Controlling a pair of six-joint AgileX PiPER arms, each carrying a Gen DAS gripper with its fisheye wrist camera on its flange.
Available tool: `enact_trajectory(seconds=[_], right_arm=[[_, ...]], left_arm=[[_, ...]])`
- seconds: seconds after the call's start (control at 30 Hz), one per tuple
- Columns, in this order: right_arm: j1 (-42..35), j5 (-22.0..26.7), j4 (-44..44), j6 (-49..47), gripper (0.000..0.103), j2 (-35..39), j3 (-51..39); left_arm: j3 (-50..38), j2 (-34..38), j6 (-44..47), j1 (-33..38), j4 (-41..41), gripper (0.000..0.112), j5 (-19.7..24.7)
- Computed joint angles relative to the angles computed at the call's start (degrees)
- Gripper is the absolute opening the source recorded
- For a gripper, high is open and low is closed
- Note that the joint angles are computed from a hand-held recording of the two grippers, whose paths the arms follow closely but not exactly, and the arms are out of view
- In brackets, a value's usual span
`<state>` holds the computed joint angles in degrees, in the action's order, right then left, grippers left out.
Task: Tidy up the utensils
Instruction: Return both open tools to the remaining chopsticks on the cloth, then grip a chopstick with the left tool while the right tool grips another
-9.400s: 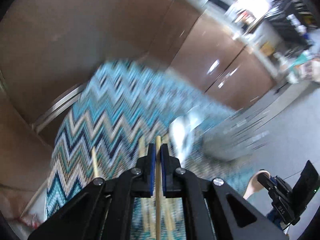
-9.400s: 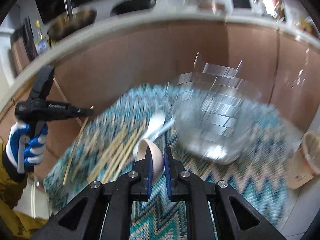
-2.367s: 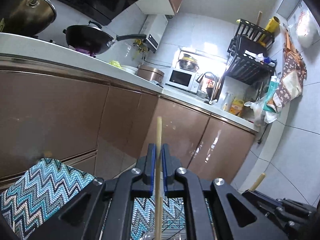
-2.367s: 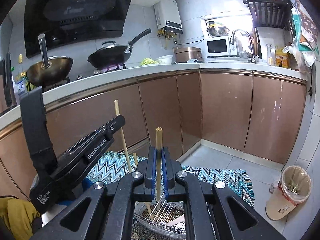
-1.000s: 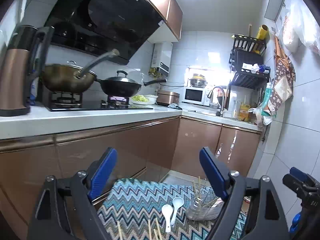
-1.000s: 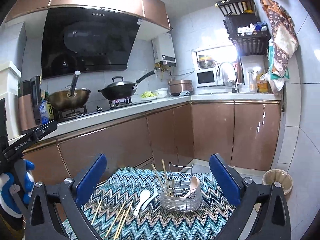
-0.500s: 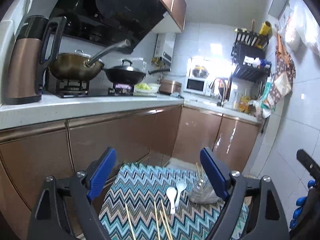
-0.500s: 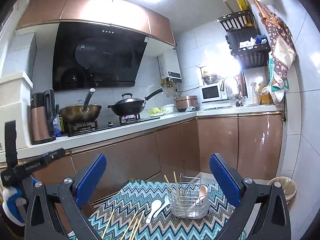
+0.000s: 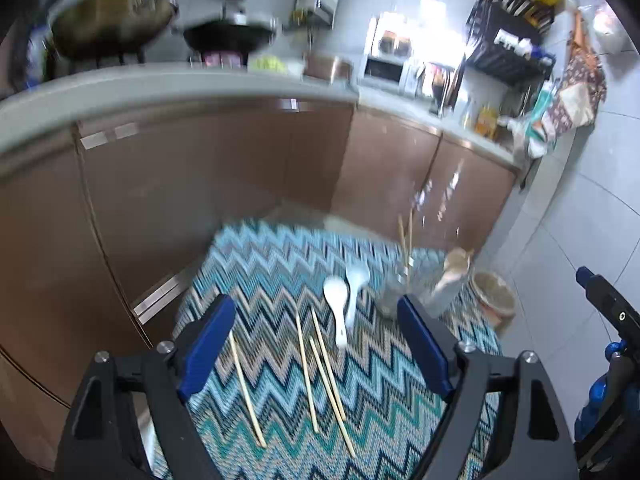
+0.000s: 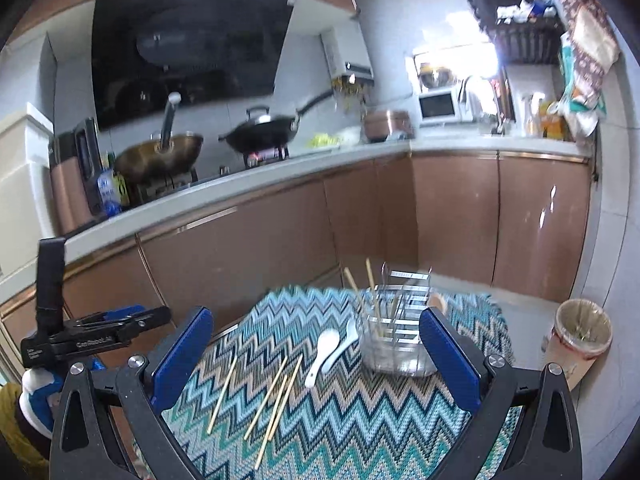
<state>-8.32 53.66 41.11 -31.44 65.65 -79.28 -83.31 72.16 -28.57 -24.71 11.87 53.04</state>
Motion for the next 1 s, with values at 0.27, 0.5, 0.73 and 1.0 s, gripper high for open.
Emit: enact_trajectory(seconds=[0.27,0.5,0.73,1.0], right_arm=[[6.41,2.23,-5.93,1.94,0.065,8.55,-1.11],[11.26,5.42,-8.07,3.2,0.044,19.71,-4.29],[14.96,6.91,-12.78,5.57,0.034,29.37,-10.14],[18.23,9.27,-16.83,6.89,0.03,39.08,-18.13]], left_arm=[[1.08,11.12,15.16,11.45,-21.02,0.06,0.06],[-6.27,25.64,21.56,15.41,-28.93,0.046,4.93],[-19.31,39.64,21.66,16.16,-30.12,0.03,11.02],[-28.84,48.27,23.29,15.83,-30.45,0.015,15.15]])
